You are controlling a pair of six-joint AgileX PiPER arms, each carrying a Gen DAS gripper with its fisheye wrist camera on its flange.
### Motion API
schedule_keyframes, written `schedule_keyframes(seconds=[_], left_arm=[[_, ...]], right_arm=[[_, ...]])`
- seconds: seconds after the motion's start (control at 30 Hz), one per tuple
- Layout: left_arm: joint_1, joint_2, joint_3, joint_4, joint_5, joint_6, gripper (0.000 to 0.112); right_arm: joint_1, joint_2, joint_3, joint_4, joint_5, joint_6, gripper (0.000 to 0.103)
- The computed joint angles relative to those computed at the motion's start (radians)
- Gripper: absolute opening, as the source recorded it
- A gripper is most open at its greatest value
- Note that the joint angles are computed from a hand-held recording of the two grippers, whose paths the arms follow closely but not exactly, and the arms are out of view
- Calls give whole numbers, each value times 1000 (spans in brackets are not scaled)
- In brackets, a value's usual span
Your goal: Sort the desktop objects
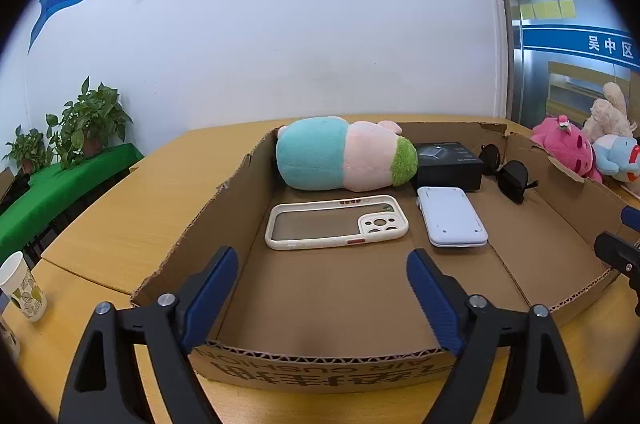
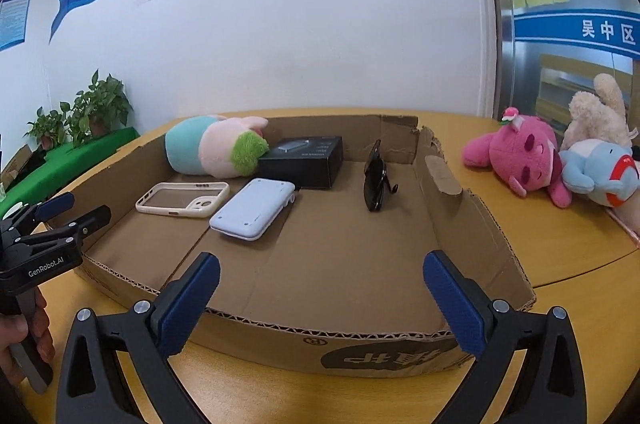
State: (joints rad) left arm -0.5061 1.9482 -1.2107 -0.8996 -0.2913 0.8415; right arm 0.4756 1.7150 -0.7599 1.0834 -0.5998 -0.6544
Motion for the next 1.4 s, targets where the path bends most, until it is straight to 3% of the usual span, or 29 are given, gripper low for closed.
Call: schedule_keyframes(seconds=[0.73,0.83,1.4], left_arm=[[-4,5,-9,-72,-12,59,90],[-2,12,-22,-98,4,88,103],[1,16,-30,-111,7,96,103]], right_arm=[[10,-9,-7,44,-7,-31,103],[11,-9,-6,44,-7,-31,103],[11,-6,-11,54,-7,-41,103]])
